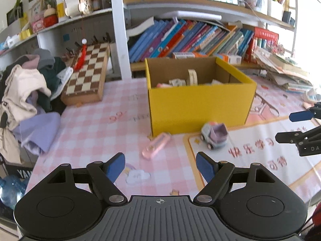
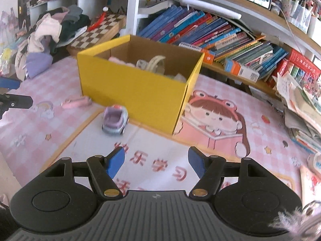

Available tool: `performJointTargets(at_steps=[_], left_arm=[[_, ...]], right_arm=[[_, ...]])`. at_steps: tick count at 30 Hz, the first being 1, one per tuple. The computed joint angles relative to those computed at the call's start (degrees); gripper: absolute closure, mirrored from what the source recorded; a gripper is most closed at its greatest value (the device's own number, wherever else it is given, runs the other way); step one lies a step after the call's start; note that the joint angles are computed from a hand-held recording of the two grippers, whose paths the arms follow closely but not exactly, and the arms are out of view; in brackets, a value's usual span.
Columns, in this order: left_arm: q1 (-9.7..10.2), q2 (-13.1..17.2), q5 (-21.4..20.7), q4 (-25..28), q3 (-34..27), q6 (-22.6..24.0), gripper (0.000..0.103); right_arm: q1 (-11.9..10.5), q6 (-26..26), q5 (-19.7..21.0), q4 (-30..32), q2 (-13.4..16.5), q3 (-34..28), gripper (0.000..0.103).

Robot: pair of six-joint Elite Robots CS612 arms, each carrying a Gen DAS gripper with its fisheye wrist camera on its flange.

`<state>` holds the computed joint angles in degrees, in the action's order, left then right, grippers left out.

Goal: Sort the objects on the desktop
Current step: 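Move both tools back from the box toward the pink case and toy car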

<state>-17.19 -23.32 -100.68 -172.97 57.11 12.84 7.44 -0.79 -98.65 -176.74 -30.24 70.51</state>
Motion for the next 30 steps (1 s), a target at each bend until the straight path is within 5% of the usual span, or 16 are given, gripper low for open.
performJointTargets(at_steps=[16,30], left_arm=[[-0.66,-1.13,-0.12,3.34,3.27,2.64,0.023],[-0.86,1.11,2.74,5.07,-1.41,0.95,0.016]], right_arm=[[1.08,-6.56,6.64,4.91,1.43,-2.14,0.028],[0.54,-6.9,6.52,6.37,3.75,-6.62,0.022]])
